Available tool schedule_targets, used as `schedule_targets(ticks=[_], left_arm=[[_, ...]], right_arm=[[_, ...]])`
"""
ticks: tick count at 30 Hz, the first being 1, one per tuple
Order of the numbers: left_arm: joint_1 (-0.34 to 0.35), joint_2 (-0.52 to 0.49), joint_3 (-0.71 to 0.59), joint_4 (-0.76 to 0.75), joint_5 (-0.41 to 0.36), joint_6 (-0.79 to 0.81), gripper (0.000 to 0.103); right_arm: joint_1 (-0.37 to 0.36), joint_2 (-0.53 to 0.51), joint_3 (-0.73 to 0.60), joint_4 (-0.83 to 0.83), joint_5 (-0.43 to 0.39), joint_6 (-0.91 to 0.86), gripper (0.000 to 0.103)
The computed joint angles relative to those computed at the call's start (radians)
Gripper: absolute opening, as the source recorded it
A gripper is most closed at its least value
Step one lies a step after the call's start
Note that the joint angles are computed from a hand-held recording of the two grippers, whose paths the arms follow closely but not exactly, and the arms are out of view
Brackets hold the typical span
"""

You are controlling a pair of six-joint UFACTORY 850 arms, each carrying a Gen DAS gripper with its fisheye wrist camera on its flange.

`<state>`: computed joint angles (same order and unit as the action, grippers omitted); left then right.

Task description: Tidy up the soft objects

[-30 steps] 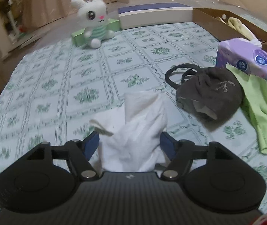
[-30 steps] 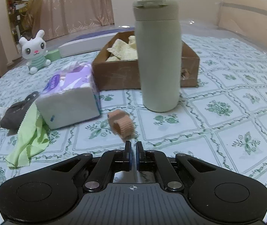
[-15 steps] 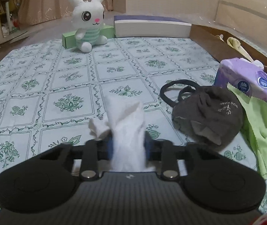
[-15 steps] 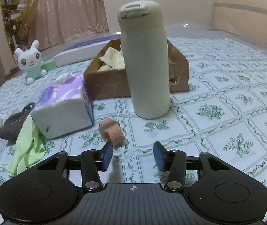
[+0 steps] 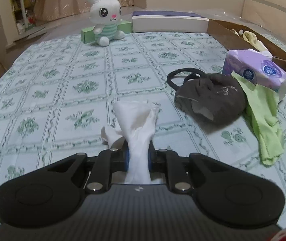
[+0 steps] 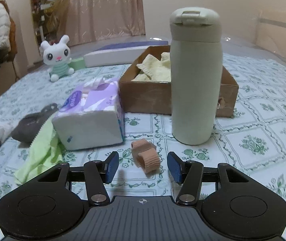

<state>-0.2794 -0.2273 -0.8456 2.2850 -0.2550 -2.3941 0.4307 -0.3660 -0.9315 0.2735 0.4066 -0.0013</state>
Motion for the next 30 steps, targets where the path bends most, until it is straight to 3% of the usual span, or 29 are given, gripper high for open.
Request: schedule_targets(ticks=[3,7,11,12,20,30], left_arm=[[-0.009,0.015,0.012,-0.077,0.0,0.051,0.014],[-0.02,0.023,0.017,-0.15,-0.004,0.102,0.014],[-0.027,0.03,0.017,-0.209,0.001,0.145,0.013],[-0.029,0.032,0.017,-0.224,0.003,0.158,0.013],[-0.055,0.069,0.024,-0.277,0.004,0.202,0.013],[-0.104,0.124,0.007,-0.239,-0.003,0.201,0.013]], right_arm=[[-0.003,-0.021,-0.021,0.009,0.002,-0.035,0.051],[-0.006,-0.042,-0.045,0.028,-0.034,-0.088,0.031],[0.005,-0.025,-0.02,0.04,-0.015,-0.127,0.022],[0.008,-0.02,-0.013,0.037,-0.011,-0.128,0.016],[0.013,0.05,0.058,0.044,0.025,-0.106,0.015],[-0.025,0.164,0.155,0.017,0.045,-0.049,0.015]])
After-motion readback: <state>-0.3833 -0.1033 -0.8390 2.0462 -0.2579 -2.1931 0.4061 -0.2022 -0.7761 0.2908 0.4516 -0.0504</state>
